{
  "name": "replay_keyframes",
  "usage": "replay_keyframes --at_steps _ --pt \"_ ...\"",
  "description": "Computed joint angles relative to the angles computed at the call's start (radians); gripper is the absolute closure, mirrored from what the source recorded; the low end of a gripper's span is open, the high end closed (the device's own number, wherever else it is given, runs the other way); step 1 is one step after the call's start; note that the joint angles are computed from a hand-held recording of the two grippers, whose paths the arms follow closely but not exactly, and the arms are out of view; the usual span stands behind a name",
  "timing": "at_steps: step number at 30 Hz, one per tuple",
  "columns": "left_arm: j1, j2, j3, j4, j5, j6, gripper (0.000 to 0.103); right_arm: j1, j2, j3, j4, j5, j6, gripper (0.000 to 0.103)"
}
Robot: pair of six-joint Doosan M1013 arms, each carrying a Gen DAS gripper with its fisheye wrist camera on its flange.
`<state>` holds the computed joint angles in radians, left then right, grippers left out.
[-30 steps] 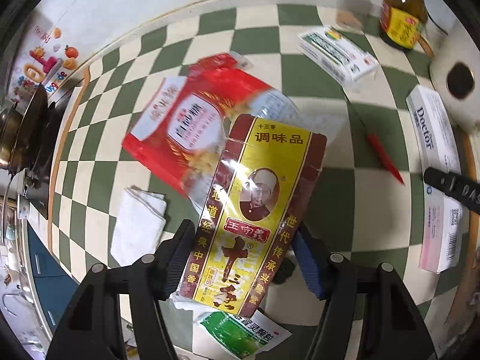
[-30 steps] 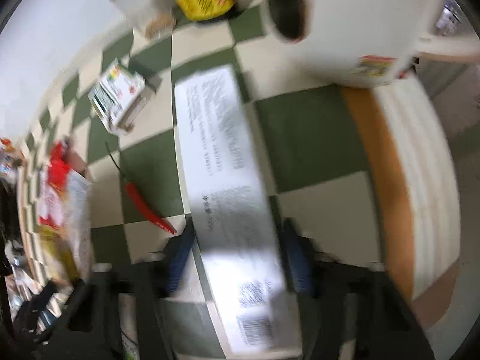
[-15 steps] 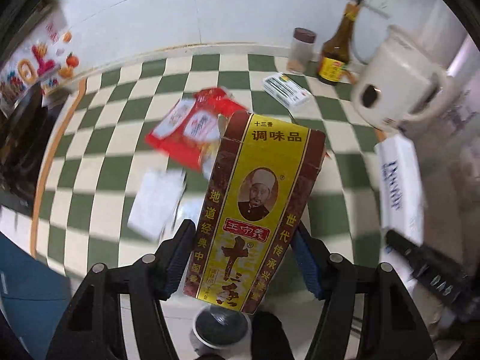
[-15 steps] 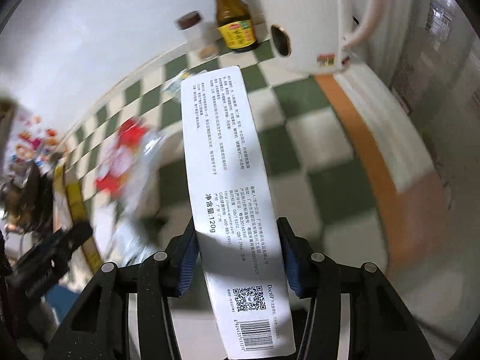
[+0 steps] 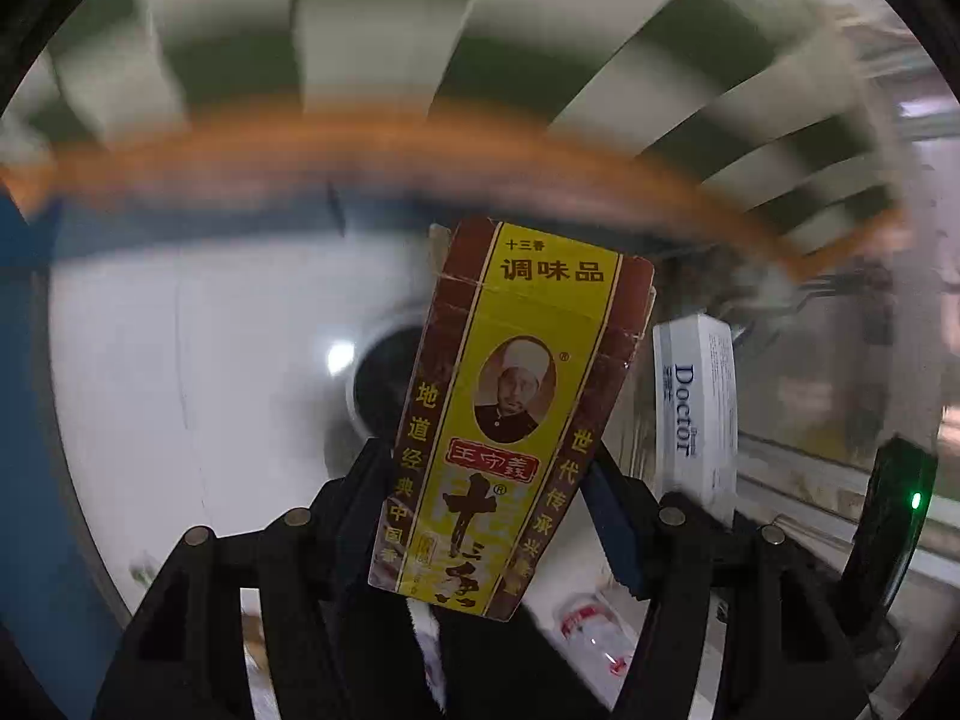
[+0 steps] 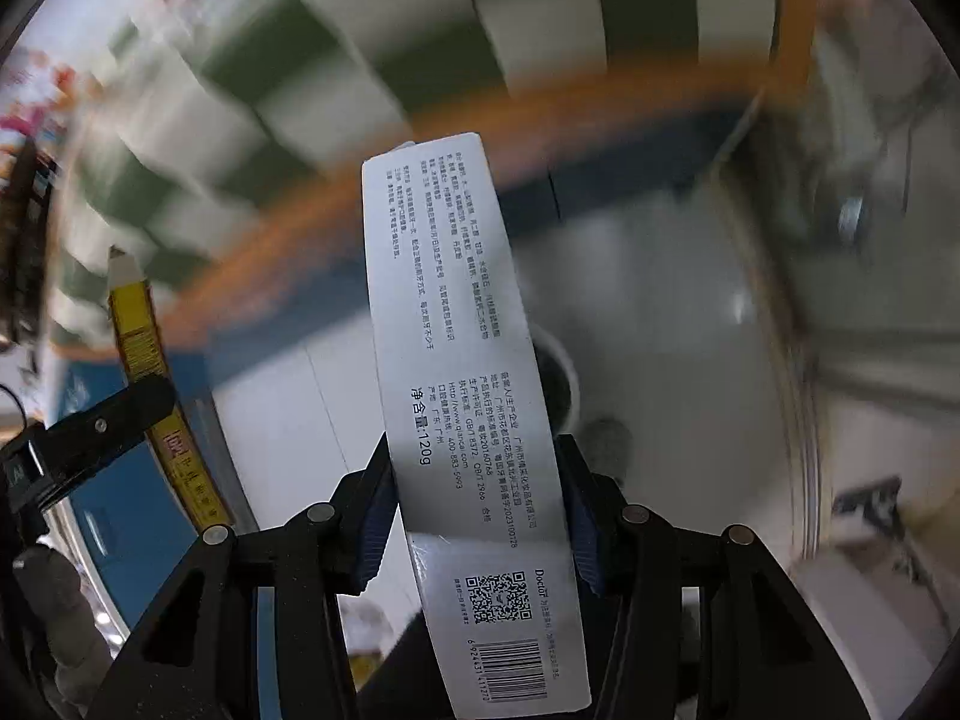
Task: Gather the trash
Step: 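Carry both boxes over the floor bin and open both tools to drop them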
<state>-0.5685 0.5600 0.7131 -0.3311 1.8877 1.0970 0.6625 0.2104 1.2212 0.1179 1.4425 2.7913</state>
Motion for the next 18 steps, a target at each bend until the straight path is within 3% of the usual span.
replay_keyframes --at_steps 4,7,12,18 --pt "0.008 -0.025 0.283 -0.022 -0.138 0.0 0.042 0.023 0.021 0.186 0.111 -0.129 -0.039 0.051" --pt "0.009 -0.004 0.405 -0.021 -0.232 0.006 0.042 0.027 0.066 0.283 0.186 -0.221 -0.117 0.051" --pt "0.008 0.049 0.507 -0.02 -0.31 0.064 0.042 0.031 0.171 0.343 0.256 -0.311 -0.236 0.051" --pt "0.005 0.071 0.561 -0.016 -0.343 0.077 0.042 0.026 0.281 0.328 0.312 -0.32 -0.326 0.051"
